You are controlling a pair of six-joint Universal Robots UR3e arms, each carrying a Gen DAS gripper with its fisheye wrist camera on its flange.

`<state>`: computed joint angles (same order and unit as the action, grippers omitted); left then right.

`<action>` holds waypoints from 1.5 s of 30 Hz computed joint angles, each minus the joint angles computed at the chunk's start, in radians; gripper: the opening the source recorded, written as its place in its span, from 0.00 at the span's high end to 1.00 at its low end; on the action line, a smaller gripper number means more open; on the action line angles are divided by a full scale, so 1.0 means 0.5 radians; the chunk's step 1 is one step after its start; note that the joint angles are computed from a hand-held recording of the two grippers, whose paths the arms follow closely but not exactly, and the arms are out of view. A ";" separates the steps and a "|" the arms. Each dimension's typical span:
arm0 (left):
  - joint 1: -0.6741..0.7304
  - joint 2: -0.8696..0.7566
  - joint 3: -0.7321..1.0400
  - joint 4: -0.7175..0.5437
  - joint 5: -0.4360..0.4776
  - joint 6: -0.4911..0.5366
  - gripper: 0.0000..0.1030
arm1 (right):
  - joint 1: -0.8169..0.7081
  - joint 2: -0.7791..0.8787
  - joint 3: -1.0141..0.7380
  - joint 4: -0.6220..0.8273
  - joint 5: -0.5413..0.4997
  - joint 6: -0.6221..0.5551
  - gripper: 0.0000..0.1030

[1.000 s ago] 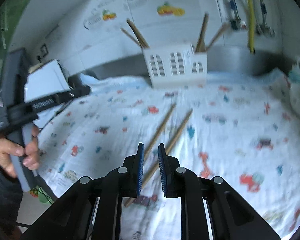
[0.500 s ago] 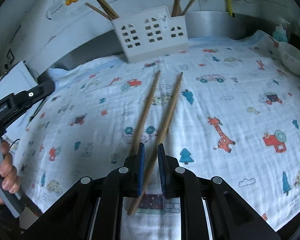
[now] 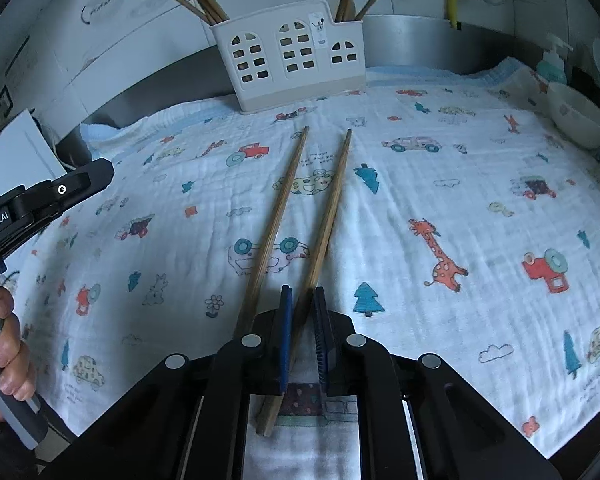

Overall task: Organize utensils
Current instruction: 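Close the right gripper on one of the last chopsticks, then close the left gripper on the last loose chopstick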

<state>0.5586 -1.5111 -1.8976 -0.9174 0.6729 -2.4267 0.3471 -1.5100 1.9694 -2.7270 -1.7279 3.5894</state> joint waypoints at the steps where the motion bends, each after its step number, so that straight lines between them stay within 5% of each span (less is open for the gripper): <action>1: -0.004 0.004 -0.010 0.011 0.007 -0.004 0.86 | 0.006 -0.006 0.000 0.011 -0.019 -0.005 0.91; 26: -0.158 0.141 -0.132 -0.321 0.088 0.110 0.86 | -0.056 -0.254 0.266 -0.138 -0.077 -0.176 0.94; 45: -0.568 0.039 -0.355 0.371 0.435 -0.459 0.86 | -0.482 -0.814 0.703 -0.173 0.311 -0.627 0.94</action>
<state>0.2744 -1.4915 -2.0751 -0.7319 0.8903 -2.6562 0.1062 -1.9171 2.3207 -2.8135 -1.5725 3.2760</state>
